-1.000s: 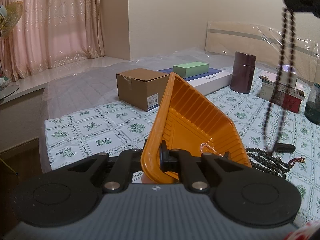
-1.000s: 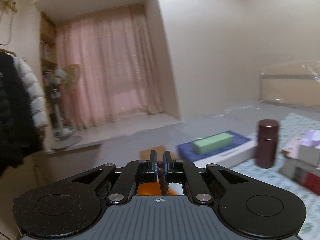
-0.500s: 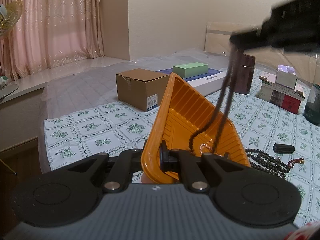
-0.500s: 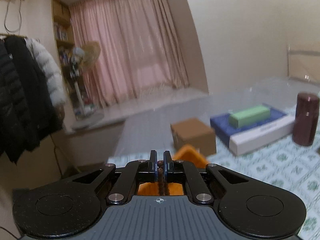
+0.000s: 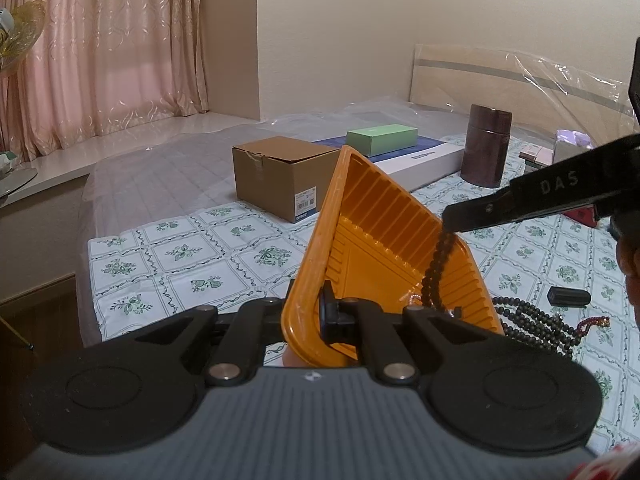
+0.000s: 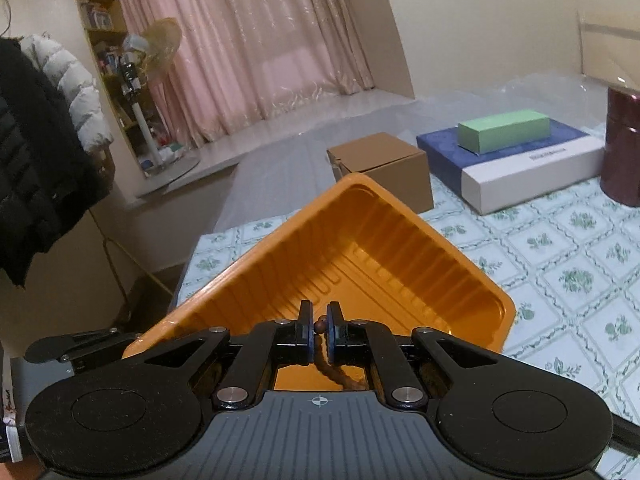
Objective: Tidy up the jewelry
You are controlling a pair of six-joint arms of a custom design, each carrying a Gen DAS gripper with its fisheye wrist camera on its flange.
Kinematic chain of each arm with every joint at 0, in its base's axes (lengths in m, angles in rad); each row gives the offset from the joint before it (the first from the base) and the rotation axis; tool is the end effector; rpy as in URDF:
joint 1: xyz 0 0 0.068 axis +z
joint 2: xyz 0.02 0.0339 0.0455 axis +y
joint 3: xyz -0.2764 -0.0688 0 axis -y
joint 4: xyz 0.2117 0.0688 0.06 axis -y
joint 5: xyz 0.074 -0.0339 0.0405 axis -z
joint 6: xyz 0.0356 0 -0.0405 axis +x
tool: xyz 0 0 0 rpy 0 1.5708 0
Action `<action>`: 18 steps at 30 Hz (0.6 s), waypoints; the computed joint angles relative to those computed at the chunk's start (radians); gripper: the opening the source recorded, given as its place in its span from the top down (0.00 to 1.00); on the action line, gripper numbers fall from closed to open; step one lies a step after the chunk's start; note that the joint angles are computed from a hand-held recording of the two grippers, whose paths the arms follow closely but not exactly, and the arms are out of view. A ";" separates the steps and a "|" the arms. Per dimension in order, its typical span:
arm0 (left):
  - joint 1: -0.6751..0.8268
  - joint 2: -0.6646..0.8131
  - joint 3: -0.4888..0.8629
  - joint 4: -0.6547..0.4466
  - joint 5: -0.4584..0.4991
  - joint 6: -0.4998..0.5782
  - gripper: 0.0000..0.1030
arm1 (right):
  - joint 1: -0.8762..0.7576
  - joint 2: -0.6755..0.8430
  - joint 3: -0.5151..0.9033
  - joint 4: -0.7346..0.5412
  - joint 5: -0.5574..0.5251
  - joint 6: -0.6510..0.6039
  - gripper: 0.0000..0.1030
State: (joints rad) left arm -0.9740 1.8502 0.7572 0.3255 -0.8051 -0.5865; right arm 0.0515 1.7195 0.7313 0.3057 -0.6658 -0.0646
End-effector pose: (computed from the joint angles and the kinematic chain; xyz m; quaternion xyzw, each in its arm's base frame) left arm 0.1999 -0.2485 0.1503 0.0128 0.8605 0.0033 0.5093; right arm 0.3051 0.0377 0.1788 -0.1897 0.8438 0.2924 0.4080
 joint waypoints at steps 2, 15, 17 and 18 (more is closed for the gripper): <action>0.000 0.000 0.000 0.000 0.000 -0.001 0.93 | -0.027 -0.005 -0.006 0.010 -0.011 0.014 0.87; 0.002 -0.002 -0.009 0.010 0.002 0.004 0.93 | -0.498 -0.027 -0.242 0.214 -0.069 0.022 0.36; 0.000 -0.004 -0.010 0.009 0.000 0.006 0.93 | -0.579 0.012 -0.257 0.216 -0.066 -0.005 0.36; 0.000 -0.005 -0.010 0.009 0.001 0.005 0.93 | -0.614 0.030 -0.265 0.219 -0.061 -0.018 0.36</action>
